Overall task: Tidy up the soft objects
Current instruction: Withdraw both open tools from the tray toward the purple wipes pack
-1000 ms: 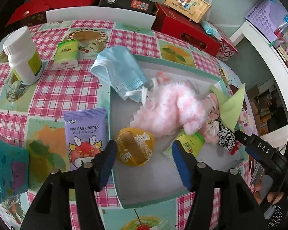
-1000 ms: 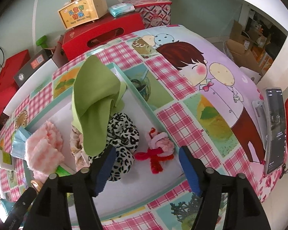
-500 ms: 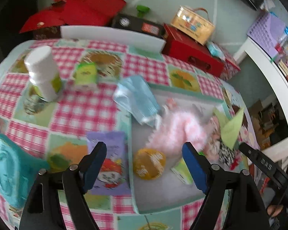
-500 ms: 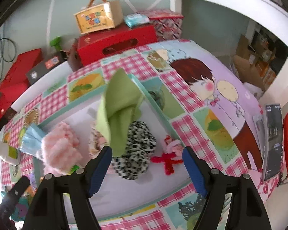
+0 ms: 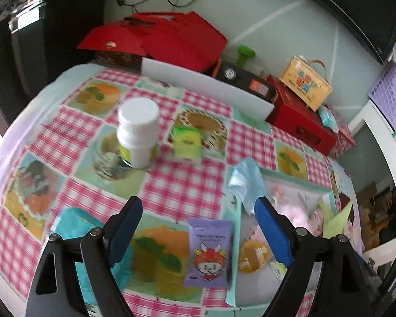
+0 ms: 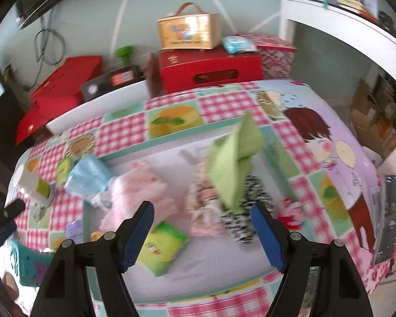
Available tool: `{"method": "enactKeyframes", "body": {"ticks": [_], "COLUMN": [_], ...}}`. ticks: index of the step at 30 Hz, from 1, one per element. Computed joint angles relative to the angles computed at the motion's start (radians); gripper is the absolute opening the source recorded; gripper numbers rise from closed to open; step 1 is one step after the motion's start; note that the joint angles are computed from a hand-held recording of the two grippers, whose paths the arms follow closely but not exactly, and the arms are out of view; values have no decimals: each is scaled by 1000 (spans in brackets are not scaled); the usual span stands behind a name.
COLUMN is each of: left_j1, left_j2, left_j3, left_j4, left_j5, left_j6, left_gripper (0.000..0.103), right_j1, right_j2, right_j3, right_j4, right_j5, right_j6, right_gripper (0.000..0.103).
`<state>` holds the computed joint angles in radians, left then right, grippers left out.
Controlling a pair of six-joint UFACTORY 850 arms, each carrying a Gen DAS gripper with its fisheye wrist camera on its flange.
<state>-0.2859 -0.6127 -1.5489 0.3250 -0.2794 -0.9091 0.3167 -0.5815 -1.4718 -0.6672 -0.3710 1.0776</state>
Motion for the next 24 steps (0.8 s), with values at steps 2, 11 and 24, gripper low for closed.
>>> {"method": "enactKeyframes", "body": {"ticks": [2, 11, 24], "left_j1": [9, 48, 93], "left_j2": [13, 27, -17], "left_j3": [15, 39, -20], "left_j4": [41, 130, -53], "left_j5": [-1, -64, -175], "left_j6": [-43, -153, 30], "left_gripper": [88, 88, 88], "right_j1": [11, 55, 100], "right_j2": [-8, -38, -99], "right_j3": [-9, -39, -102], "right_j4": [46, 236, 652], "right_j5": [18, 66, 66], "right_j6": [-63, -305, -795], "right_gripper": [79, 82, 82]}}
